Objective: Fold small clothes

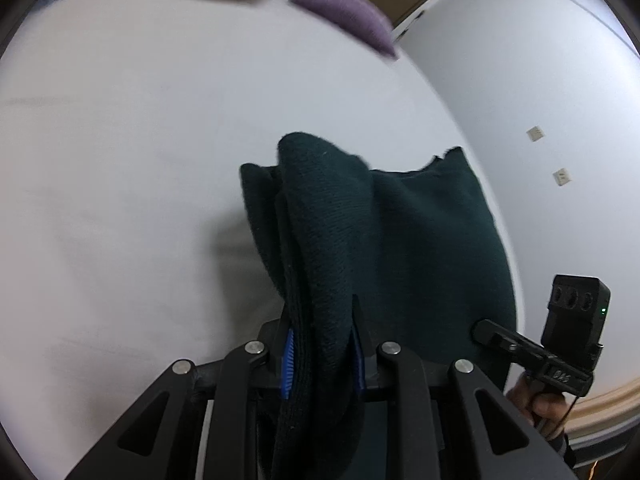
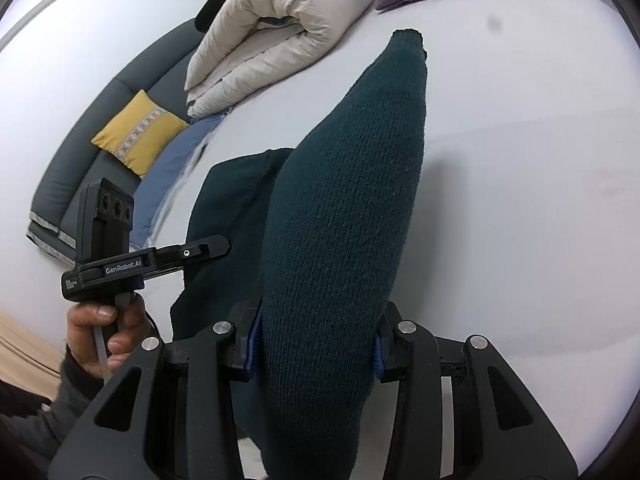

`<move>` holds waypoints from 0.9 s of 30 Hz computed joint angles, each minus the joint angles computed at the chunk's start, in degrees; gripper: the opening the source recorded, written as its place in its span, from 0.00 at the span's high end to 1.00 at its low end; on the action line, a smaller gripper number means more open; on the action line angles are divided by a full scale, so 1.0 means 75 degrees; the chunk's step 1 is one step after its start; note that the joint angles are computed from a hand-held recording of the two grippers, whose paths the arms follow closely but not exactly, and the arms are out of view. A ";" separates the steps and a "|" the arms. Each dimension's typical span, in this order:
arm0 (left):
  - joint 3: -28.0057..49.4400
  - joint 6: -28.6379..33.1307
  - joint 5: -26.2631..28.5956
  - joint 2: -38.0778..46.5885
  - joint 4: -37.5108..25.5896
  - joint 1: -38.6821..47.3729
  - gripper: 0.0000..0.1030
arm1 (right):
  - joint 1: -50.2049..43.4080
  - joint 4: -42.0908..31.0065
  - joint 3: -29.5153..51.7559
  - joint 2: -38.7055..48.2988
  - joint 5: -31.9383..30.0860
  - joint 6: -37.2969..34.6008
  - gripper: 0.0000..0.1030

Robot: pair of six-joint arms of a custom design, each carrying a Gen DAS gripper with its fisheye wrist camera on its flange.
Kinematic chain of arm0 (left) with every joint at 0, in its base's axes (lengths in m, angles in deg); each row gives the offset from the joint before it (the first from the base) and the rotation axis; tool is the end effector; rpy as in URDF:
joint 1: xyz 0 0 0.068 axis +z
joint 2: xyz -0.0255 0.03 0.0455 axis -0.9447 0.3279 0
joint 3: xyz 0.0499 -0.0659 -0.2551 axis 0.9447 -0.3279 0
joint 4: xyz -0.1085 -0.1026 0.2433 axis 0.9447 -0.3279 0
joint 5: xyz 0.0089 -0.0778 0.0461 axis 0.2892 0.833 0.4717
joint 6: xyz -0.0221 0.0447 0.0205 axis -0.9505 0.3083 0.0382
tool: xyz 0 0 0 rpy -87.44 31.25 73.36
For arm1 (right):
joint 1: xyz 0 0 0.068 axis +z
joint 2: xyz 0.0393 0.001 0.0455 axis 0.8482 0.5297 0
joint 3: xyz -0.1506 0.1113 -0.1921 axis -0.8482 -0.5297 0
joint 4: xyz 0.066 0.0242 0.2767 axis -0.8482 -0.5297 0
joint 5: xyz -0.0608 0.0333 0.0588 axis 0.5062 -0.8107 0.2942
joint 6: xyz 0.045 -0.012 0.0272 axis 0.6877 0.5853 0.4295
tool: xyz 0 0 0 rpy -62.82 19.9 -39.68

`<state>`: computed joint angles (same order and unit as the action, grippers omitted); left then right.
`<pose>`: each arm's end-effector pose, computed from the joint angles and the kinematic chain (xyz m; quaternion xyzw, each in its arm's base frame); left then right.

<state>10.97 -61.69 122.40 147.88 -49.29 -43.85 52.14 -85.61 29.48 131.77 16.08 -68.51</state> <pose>0.2094 0.0840 0.1712 -0.1814 0.9206 -0.2485 0.2405 0.2769 -0.0023 0.2015 -0.2018 0.8914 0.3615 0.1847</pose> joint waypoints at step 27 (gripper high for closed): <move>-0.1147 -0.1001 0.0263 -0.0648 0.1313 0.0039 0.75 | -0.0181 0.1304 -0.0387 0.0697 -0.0163 0.0270 0.61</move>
<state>2.37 -69.20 124.38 143.02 -39.44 -43.56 50.79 -75.83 26.58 136.99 14.86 -66.49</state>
